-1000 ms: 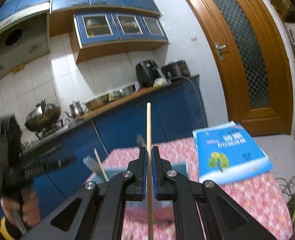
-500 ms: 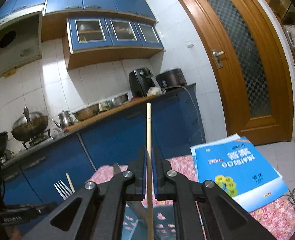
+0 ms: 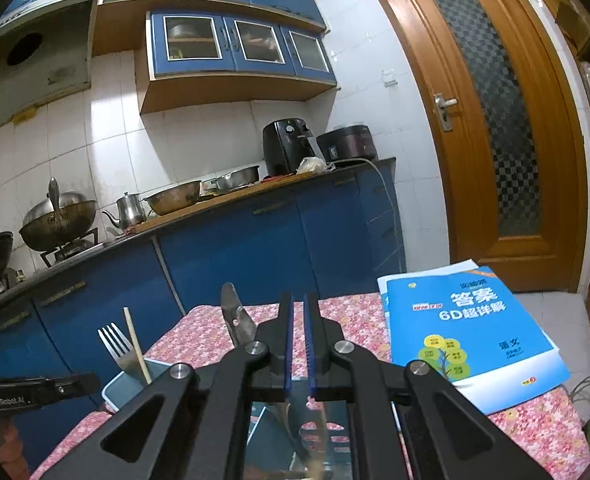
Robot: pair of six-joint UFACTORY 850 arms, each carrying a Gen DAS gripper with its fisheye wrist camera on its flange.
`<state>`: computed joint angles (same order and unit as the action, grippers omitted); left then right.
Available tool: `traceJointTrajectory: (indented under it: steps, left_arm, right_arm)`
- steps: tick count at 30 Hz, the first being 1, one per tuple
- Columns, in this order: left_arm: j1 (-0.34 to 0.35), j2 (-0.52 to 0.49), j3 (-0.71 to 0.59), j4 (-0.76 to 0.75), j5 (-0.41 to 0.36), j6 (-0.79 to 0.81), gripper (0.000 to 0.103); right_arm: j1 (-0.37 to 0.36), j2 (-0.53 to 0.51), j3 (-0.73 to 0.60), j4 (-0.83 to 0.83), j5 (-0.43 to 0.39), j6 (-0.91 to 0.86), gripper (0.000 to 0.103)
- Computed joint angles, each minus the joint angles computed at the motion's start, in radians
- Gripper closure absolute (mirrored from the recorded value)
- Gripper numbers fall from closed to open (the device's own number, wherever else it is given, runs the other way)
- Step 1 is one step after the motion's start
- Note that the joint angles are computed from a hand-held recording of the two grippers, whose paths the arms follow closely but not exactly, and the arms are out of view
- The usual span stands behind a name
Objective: Organize utensils
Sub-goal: 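Lower the chopstick into the caddy and open the right tool while the left tool moves to the fallen fork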
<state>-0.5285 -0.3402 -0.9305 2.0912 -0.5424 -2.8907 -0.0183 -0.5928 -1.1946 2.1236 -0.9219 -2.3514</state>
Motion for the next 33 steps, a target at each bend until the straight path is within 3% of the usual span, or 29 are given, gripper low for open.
traceJointTrajectory:
  steps: [5,8,11,14,16,22,31,33]
  left_arm:
    - [-0.005,0.005,0.007,0.001,0.004,-0.004,0.103]
    - [-0.007,0.001,0.008,0.01,0.01,-0.017,0.103]
    - [-0.006,-0.005,0.009,0.024,0.022,-0.045,0.103]
    - [-0.004,-0.01,0.01,0.036,0.036,-0.076,0.097]
    - [-0.007,-0.015,0.007,0.024,0.04,-0.071,0.088]
    - [-0.021,-0.028,-0.005,-0.076,0.041,0.025,0.075]
    - [-0.038,-0.052,-0.017,-0.186,0.029,0.141,0.072]
    - [-0.038,-0.058,-0.018,-0.187,0.029,0.141,0.072]
  right_arm:
    - [-0.017,0.022,0.007,-0.071,0.056,0.057,0.094]
    - [-0.039,0.04,0.018,-0.135,0.077,0.098,0.077]
    - [-0.058,0.059,0.031,-0.208,0.113,0.137,0.073]
    - [-0.067,0.071,0.043,-0.272,0.16,0.172,0.069]
    - [-0.07,0.077,0.052,-0.308,0.183,0.194,0.064]
    - [-0.064,0.083,0.072,-0.386,0.256,0.216,0.064]
    - [-0.044,0.075,0.072,-0.466,0.332,0.263,0.064]
    - [-0.044,0.069,0.064,-0.487,0.337,0.286,0.068]
